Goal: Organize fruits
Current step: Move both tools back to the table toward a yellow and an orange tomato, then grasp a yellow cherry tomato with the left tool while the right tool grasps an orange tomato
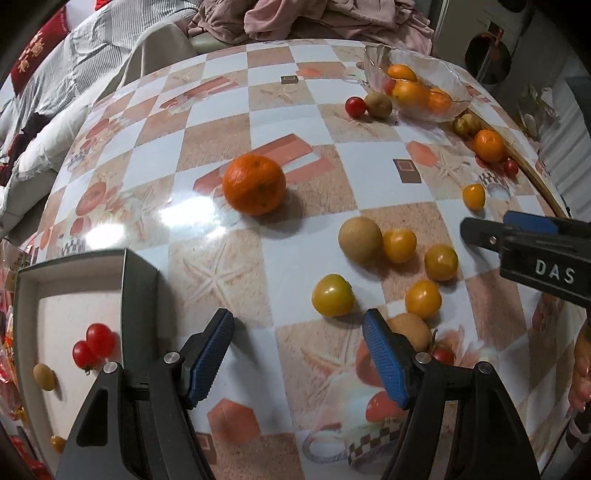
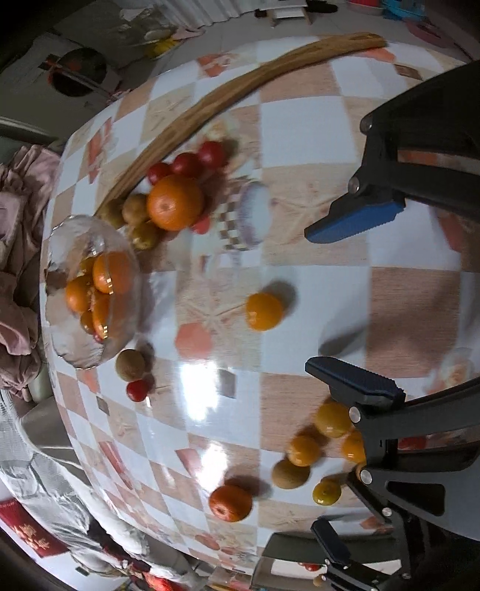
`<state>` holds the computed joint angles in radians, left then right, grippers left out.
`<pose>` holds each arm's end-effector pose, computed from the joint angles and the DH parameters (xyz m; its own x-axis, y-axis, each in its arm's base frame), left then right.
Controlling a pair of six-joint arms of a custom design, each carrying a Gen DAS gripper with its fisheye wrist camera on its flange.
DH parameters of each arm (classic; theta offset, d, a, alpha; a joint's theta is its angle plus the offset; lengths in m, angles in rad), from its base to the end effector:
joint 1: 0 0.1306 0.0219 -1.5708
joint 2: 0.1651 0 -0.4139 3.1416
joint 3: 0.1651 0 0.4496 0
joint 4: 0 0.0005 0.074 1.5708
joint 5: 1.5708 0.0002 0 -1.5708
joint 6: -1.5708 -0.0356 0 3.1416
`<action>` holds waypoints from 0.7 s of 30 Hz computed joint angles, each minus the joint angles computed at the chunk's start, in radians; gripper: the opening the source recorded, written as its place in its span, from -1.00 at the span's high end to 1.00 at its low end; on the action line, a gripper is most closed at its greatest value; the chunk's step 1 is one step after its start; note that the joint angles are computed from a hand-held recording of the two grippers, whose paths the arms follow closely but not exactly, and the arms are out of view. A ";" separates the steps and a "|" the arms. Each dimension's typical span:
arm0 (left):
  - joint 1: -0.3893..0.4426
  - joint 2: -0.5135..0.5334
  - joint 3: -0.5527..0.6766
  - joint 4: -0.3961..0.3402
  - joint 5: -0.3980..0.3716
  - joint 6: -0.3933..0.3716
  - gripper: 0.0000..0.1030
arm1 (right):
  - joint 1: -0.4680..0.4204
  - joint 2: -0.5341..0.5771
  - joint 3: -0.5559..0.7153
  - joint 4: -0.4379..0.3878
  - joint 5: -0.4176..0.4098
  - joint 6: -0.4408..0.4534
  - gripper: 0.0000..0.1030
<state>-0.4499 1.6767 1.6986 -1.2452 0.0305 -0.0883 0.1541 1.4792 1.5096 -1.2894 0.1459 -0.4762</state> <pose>0.5570 -0.2708 0.4361 -0.8042 0.4863 -0.3417 0.5170 0.8560 0.0015 0.5295 0.0765 0.4530 -0.8853 0.3215 -0.3361 0.3354 0.9419 0.0176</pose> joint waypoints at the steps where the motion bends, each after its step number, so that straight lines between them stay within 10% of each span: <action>1: -0.001 0.004 0.004 0.000 0.000 0.001 -0.43 | -0.002 0.006 0.005 0.004 0.001 0.006 -0.30; 12: -0.007 0.048 0.059 -0.003 0.001 0.025 -0.39 | -0.007 0.048 0.051 0.012 0.021 0.047 0.32; 21: -0.007 0.021 0.035 -0.009 0.021 0.012 0.26 | -0.014 0.022 0.027 0.021 -0.029 0.019 0.55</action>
<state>-0.4573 1.6981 1.7335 -1.2545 0.0517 -0.0768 0.1406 1.5015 1.5366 -1.2686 0.1173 -0.4571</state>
